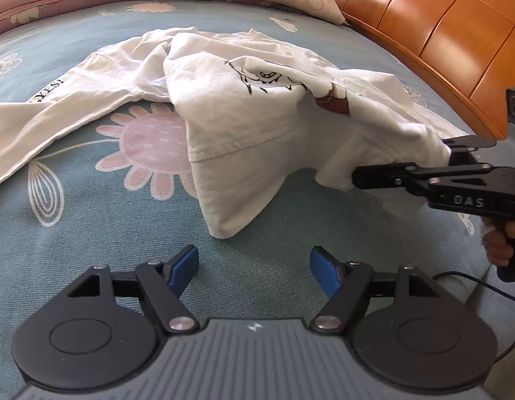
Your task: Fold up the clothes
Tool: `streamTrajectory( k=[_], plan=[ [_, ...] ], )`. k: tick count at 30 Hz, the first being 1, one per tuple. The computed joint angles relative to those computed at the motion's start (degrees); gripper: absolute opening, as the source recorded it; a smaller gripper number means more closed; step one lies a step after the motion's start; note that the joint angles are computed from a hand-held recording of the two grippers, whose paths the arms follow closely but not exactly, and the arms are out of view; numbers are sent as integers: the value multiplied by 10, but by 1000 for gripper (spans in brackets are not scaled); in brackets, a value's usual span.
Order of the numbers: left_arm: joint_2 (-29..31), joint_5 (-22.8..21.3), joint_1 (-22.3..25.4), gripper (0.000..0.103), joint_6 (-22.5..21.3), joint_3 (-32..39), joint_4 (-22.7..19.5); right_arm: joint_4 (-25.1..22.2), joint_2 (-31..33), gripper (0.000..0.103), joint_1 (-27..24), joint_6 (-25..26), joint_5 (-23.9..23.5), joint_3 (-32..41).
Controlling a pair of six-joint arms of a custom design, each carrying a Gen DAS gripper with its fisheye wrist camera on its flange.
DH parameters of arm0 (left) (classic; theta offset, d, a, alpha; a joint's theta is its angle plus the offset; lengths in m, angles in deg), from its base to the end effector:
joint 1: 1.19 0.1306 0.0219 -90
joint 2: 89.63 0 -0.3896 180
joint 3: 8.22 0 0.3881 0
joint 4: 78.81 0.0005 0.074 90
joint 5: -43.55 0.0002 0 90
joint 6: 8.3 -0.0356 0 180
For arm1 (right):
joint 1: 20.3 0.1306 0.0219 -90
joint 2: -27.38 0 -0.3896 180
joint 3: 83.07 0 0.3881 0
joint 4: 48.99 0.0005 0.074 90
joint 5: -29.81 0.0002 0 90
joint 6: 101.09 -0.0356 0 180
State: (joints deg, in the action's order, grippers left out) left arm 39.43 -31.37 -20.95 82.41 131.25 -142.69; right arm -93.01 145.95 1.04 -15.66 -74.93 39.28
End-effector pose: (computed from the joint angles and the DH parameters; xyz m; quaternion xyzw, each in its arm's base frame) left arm 0.6681 -0.2504 0.4160 0.1963 0.9216 -0.1778 0.2836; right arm 0.6285 0.2547 0.4281 -0.1846 0.8822 0.2069 0.3805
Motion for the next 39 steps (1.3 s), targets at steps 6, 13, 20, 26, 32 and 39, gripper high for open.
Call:
streamTrajectory(
  k=[6,13,20,26,32,39],
  plan=[
    [-16,-1,1,74,3,-23,9,10,-55,5,-14,-54,-59,-17],
    [-52,-27,-14,75,-33,-80,86,29,-48,6,-30,-145,-83,27],
    [-109,-144,-52,80,-105,-193,295,-28,25,6,-25,-179,-71,168],
    [-101,-242,-85,83,-192,-244,471,-84,92,6,-20,-187,-55,299],
    [-39,-395,-104,83,-211,-196,528,-76,101,6,-27,-199,-57,316],
    [-51,-383,-85,78,-110,-194,517,-21,55,7,-44,-212,-60,223]
  ],
)
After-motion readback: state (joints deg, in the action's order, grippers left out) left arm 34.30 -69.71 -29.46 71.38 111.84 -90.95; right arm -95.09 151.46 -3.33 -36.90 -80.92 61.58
